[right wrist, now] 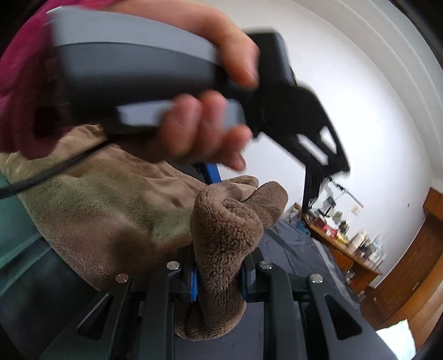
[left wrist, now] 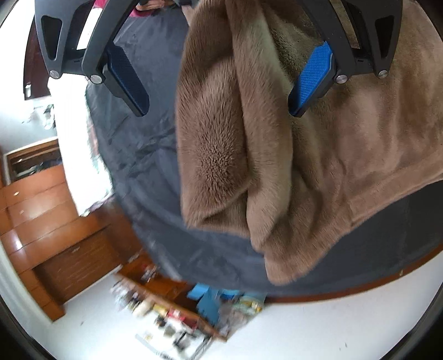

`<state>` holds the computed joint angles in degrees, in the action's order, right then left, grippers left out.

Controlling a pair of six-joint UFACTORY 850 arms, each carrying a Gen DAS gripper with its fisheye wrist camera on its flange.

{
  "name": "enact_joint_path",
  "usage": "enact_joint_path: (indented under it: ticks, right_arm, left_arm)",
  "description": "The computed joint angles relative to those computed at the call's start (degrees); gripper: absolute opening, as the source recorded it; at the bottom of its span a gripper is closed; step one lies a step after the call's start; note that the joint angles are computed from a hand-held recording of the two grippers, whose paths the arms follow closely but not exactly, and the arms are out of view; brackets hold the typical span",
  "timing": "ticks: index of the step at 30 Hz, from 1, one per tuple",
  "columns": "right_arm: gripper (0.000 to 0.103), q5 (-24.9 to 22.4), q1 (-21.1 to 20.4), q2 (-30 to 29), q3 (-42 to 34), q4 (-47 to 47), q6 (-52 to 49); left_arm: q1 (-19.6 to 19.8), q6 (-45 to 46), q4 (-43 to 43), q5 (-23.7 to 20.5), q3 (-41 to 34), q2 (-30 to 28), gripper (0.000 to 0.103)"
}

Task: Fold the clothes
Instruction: 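Grasp the lifted sweatshirt edge with the left gripper while the right gripper holds it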

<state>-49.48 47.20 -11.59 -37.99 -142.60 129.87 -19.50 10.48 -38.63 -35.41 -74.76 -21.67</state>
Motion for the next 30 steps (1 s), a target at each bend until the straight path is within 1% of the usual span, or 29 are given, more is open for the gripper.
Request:
enact_joint_path:
  ticks: [1, 3, 4, 5, 6, 7, 10, 12, 14, 15, 20, 22, 26, 28, 30]
  right_arm:
    - [0.024, -0.4, 0.2, 0.1, 0.3, -0.2, -0.1]
    - [0.024, -1.2, 0.5, 0.4, 0.8, -0.5, -0.1]
    - [0.024, -1.3, 0.5, 0.6, 1.0, -0.5, 0.1]
    - [0.024, -1.1, 0.5, 0.9, 1.1, -0.5, 0.5]
    - [0.024, -0.7, 0.3, 1.2, 1.1, -0.5, 1.0]
    - [0.024, -0.3, 0.1, 1.4, 1.1, -0.6, 1.5]
    - [0.024, 0.1, -0.1, 1.7, 1.2, -0.7, 2.5]
    - [0.024, -0.2, 0.0, 1.9, 1.5, -0.6, 2.8]
    - [0.024, 0.1, -1.3, 1.9, 1.0, -2.1, 3.3]
    - [0.024, 0.4, -1.5, 2.1, 0.9, -2.4, 3.5]
    - [0.024, 1.9, -1.1, 4.4, 1.1, -1.9, 4.5]
    - [0.024, 4.1, -1.2, 6.1, 0.6, -2.7, 7.0]
    - [0.023, 7.9, -0.9, 8.4, -0.9, -4.3, 11.0]
    - [0.023, 8.5, 0.0, 8.8, -1.9, -4.3, 11.3]
    - [0.023, 8.4, 1.7, 8.7, -3.2, -3.7, 10.5]
  left_arm:
    - [-0.2, -1.2, 2.0, -0.9, -0.6, -0.5, 0.102]
    - [-0.1, -1.7, 3.8, -0.5, -0.3, -0.4, 0.101]
    - [0.0, -1.8, 4.5, 0.2, 0.1, -0.1, 0.096]
    - [0.1, -2.7, 5.6, 1.1, 0.7, 0.5, 0.087]
    - [0.2, -4.2, 7.4, 1.7, 1.2, 0.8, 0.059]
    - [0.6, -4.2, 6.8, 1.2, 1.4, 0.8, 0.042]
    - [1.7, -0.7, 1.7, 2.2, 3.5, 1.8, 0.03]
    - [1.8, 2.4, -1.5, 3.6, 5.4, 3.2, 0.027]
    - [2.1, 5.3, -4.8, 5.2, 7.1, 5.1, 0.026]
    - [2.2, 6.1, -5.9, 5.4, 6.8, 5.1, 0.026]
    - [4.4, 11.8, -12.8, 5.8, 9.3, 9.0, 0.025]
    - [5.5, 14.8, -15.8, 5.8, 10.3, 10.7, 0.025]
    - [9.0, 20.1, -20.0, 4.5, 13.3, 15.5, 0.025]
    - [10.9, 22.7, -22.3, 3.6, 15.0, 17.8, 0.025]
    - [13.7, 26.1, -25.0, 2.5, 17.4, 20.9, 0.025]
